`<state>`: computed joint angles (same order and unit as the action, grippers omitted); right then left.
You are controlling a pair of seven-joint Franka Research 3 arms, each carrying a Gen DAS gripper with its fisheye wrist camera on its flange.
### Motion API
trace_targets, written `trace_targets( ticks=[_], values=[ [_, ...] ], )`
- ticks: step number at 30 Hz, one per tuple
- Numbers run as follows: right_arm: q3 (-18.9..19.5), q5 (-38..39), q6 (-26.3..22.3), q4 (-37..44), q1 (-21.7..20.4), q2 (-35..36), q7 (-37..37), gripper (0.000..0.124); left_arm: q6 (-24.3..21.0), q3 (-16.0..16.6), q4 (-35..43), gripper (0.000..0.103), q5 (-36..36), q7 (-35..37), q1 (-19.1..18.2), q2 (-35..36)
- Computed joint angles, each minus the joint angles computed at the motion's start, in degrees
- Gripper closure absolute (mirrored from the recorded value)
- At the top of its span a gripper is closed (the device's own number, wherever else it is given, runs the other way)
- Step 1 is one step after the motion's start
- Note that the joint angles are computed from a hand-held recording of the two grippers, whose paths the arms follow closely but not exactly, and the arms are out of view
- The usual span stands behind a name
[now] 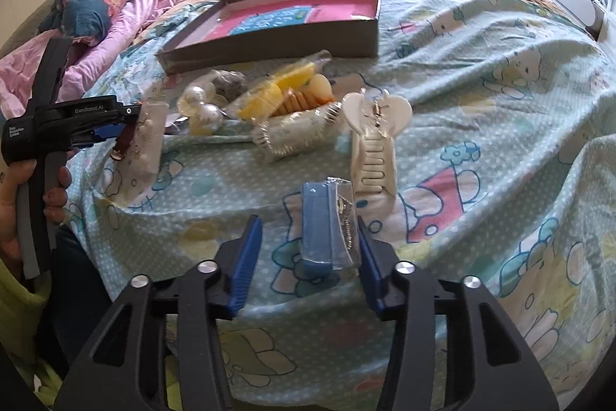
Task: Organize jewelry
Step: 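Grasp the watch with the left tool while the right tool grasps the blue package, then carry the watch and blue package with both tools over the brown tray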
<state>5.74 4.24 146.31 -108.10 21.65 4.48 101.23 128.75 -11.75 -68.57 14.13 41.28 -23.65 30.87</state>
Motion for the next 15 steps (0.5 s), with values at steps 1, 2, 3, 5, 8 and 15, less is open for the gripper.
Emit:
trace_targets(
  ticks=[1,2,3,5,8,15],
  values=[
    [-0.1,-0.2,0.0,0.0,0.0,0.1,0.2,0.088,0.0,-0.1,0.5,0.062,0.0,0.4,0.0,0.4],
    [-0.1,-0.3,0.0,0.1,0.0,0.2,0.5,0.091,0.3,-0.2,0.7,0.064,-0.3,0.8,0.1,0.6],
    [-0.1,0.2,0.1,0.1,-0.1,0.2,0.2,0.098,0.0,-0.2,1.2,0.065,-0.3,1.0,0.1,0.9],
    [0.0,1.9,0.2,0.1,-0.4,0.0,-1.1,0.100,-0.3,0.0,2.0,0.066,-0.1,1.6,-0.1,1.3],
    [0.2,3.5,0.6,0.0,-0.5,-0.3,-2.5,0.100,-0.7,0.3,2.5,0.068,0.7,2.2,-0.6,1.5],
    [0.5,7.2,1.4,2.7,-0.5,0.2,-6.8,0.100,-1.0,0.3,3.2,0.068,0.8,3.9,-0.5,0.7]
  ],
)
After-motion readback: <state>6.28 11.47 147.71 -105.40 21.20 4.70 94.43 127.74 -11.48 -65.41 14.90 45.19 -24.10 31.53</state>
